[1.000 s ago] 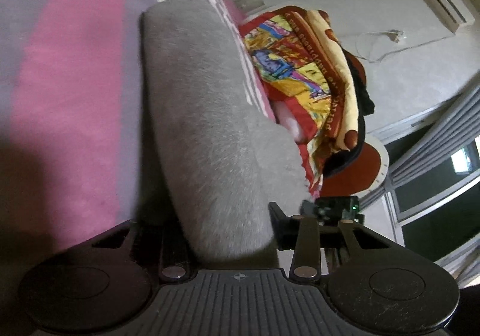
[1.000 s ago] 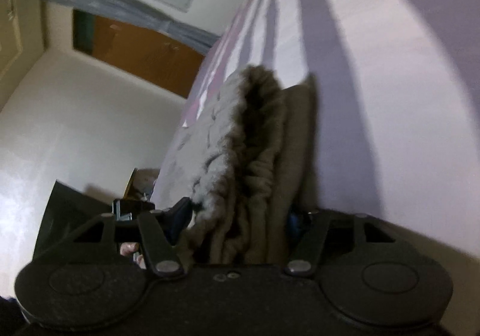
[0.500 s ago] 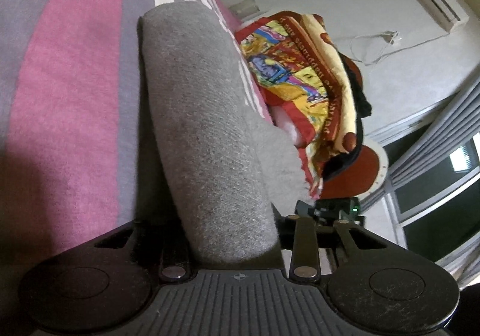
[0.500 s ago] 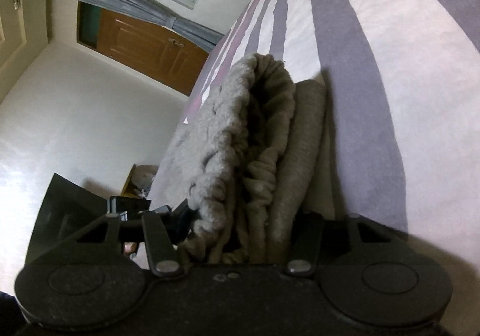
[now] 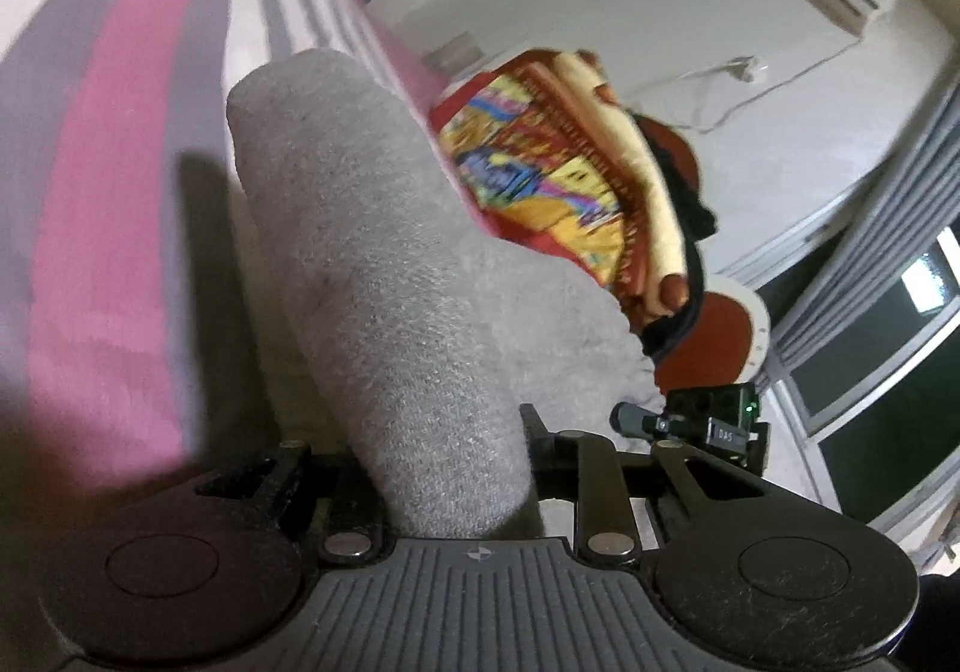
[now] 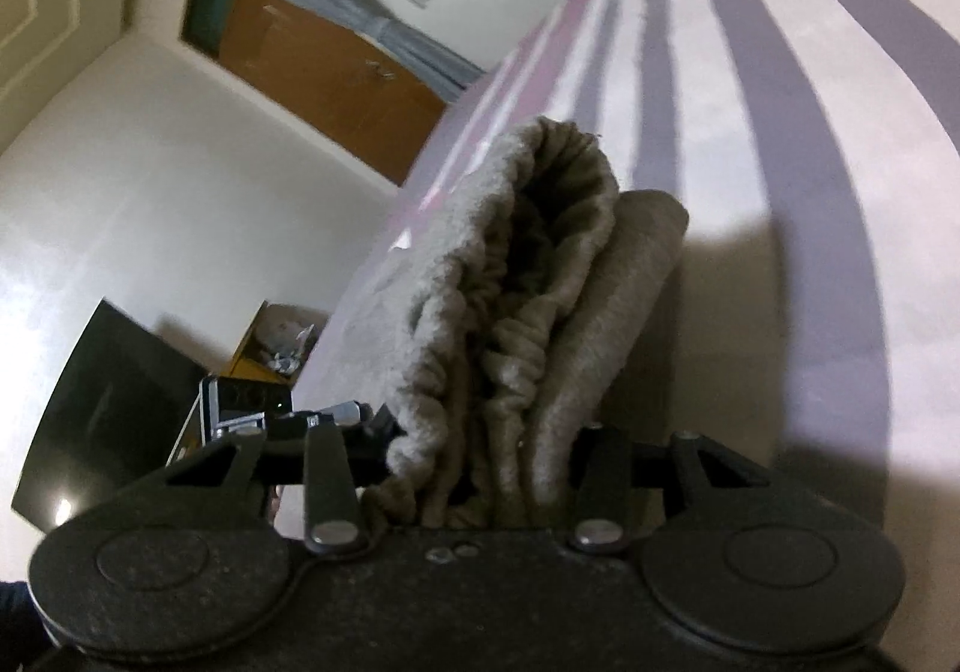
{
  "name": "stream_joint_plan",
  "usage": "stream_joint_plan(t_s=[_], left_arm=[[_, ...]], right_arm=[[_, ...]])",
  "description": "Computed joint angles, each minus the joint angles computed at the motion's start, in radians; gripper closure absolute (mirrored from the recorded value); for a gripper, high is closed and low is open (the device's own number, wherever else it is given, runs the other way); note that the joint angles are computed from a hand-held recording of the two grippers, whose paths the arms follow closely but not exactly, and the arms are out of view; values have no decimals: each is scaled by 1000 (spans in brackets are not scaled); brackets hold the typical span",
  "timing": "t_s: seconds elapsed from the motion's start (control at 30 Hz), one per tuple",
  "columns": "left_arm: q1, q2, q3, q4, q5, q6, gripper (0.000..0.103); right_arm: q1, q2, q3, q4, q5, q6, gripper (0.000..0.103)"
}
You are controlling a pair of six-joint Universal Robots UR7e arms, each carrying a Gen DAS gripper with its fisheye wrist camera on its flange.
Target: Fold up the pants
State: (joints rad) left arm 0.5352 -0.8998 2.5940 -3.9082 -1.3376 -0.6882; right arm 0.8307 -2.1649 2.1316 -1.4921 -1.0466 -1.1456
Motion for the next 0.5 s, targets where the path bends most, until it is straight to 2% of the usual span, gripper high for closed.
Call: stream_joint_plan(t_s=[0.17, 0.27, 0.37, 0.5], left_arm=[[-15, -167, -5, 150, 39, 56, 77], [17, -239, -38, 233, 43, 109, 77], [79, -276, -100, 295, 25, 178, 78], [184, -279, -193, 344, -24, 266, 77]], right_arm=[[110, 18, -16, -37, 22, 47, 61], [225, 79, -23, -149, 31, 147, 61], [337, 178, -57, -271, 29, 232, 61], [440, 316, -117, -404, 21, 311, 61]])
